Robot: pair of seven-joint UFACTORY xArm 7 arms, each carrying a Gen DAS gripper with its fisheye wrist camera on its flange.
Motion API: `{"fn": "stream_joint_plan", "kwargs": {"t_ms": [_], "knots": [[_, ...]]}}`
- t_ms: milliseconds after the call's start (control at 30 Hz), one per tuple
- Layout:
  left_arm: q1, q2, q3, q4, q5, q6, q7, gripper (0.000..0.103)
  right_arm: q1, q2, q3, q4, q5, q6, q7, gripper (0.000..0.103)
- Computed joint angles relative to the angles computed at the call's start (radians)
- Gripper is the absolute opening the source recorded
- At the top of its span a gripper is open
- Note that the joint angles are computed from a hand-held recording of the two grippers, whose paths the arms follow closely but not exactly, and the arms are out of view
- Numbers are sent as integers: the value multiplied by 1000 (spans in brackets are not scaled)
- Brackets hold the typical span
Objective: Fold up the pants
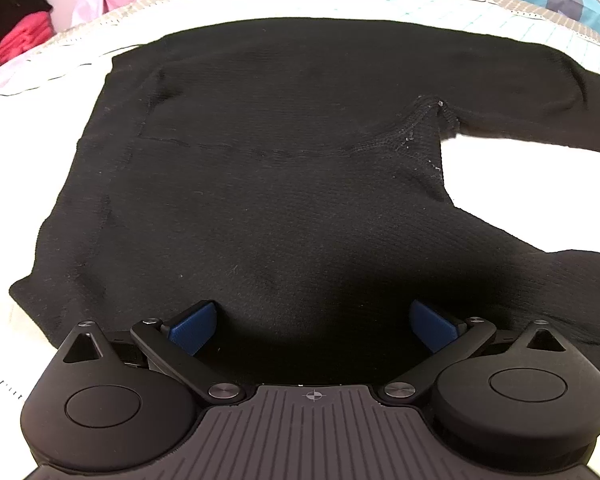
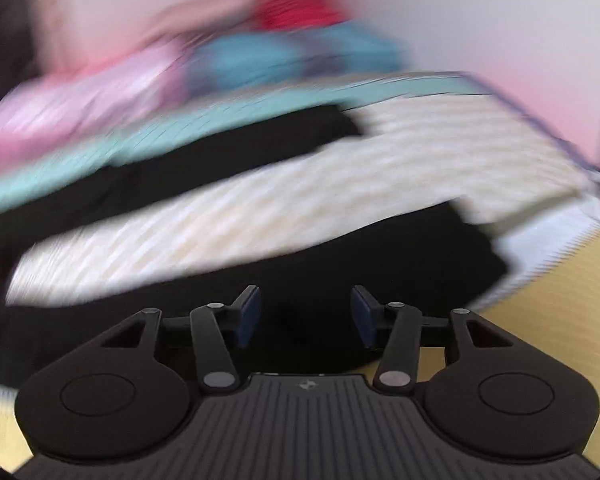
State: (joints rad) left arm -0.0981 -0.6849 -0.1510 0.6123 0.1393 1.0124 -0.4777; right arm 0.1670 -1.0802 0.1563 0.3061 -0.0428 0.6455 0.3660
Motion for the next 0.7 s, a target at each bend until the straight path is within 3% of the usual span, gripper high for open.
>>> {"fn": "stream_joint_plan", "kwargs": {"t_ms": [67, 233, 433, 600, 700], "knots": [[1, -5, 1, -8, 3, -9, 1, 103, 38, 45, -5, 18, 7, 54, -36, 55], [2, -10, -1, -14, 7, -17, 1, 103, -51, 44, 82, 47, -58, 89, 70, 55], [-1, -23, 2, -22, 4, -23, 4, 103, 61, 120, 56, 76, -37, 37, 13, 60], [-1, -22, 5, -23, 4, -29, 19, 103, 69, 131, 48, 79, -46, 102, -11, 69], [1, -21, 8, -24, 1, -35, 25, 103, 25, 115, 79, 96, -71, 134, 37, 68]]}}
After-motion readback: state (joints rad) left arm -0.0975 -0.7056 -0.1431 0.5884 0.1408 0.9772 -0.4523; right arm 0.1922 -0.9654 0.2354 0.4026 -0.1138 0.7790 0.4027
